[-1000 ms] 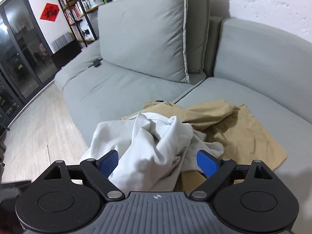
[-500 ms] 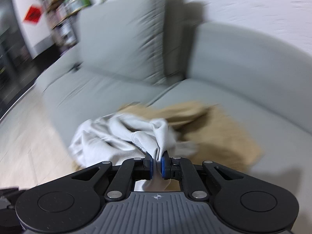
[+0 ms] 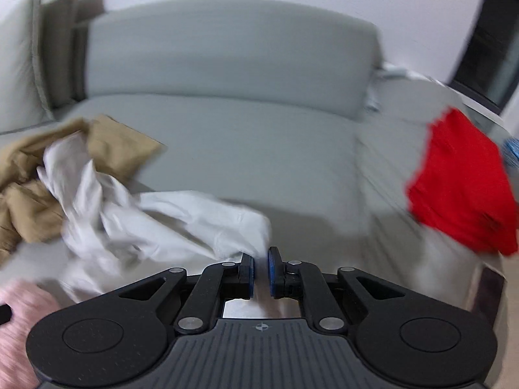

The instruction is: Fold clothes

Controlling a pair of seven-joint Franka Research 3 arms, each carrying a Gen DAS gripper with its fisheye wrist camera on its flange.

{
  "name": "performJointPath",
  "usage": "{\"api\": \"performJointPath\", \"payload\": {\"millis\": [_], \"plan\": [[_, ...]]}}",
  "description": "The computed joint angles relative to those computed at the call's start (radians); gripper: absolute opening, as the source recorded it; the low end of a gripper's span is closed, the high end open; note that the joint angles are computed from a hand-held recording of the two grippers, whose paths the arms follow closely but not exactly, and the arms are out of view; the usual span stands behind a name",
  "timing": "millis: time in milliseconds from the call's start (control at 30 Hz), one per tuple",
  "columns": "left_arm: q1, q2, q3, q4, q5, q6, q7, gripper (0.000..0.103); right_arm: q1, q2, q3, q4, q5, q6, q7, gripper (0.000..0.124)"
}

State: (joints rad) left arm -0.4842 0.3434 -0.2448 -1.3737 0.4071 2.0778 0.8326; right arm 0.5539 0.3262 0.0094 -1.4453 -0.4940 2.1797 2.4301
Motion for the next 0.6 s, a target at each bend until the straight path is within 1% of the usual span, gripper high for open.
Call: {"api": "performJointPath", "payload": {"millis": [33, 67, 100, 133, 200, 267, 400, 433, 500, 600], "plan": [[-0.011, 0.019, -0.001, 0.026, 0.010, -0.018, 0.003, 0.062, -0.008, -0.033, 0.000, -0.053, 0.011, 0.020, 0.006, 0.024], [-0.020, 0.037, -0.002, 0.050, 0.015, -0.033, 0.008, 0.062, -0.021, -0.068, 0.006, -0.106, 0.031, 0.048, 0.006, 0.039], [-0.030, 0.054, -0.002, 0.072, 0.019, -0.047, 0.013, 0.062, -0.031, -0.090, 0.013, -0.138, 0.046, 0.068, 0.007, 0.045], [-0.037, 0.064, -0.001, 0.083, 0.020, -0.054, 0.014, 0.062, -0.040, -0.109, 0.019, -0.167, 0.059, 0.098, 0.012, 0.049], [-0.047, 0.078, -0.001, 0.099, 0.012, -0.067, 0.018, 0.063, -0.056, -0.147, 0.033, -0.227, 0.078, 0.162, 0.023, 0.050], [-0.048, 0.082, 0.000, 0.094, 0.003, -0.062, 0.020, 0.063, -0.069, -0.165, 0.045, -0.261, 0.098, 0.209, 0.013, 0.057], [-0.041, 0.082, 0.009, 0.068, 0.000, -0.032, 0.016, 0.064, -0.092, -0.198, 0.067, -0.320, 0.157, 0.293, -0.051, 0.058], [-0.037, 0.079, 0.012, 0.058, 0.000, -0.026, 0.011, 0.066, -0.096, -0.201, 0.073, -0.330, 0.178, 0.309, -0.070, 0.059], [-0.031, 0.076, 0.017, 0.043, 0.002, -0.021, -0.003, 0.067, -0.101, -0.195, 0.084, -0.340, 0.227, 0.331, -0.114, 0.060], [-0.010, 0.062, 0.020, 0.012, -0.013, -0.012, -0.028, 0.071, -0.097, -0.169, 0.091, -0.320, 0.274, 0.326, -0.172, 0.060]]}}
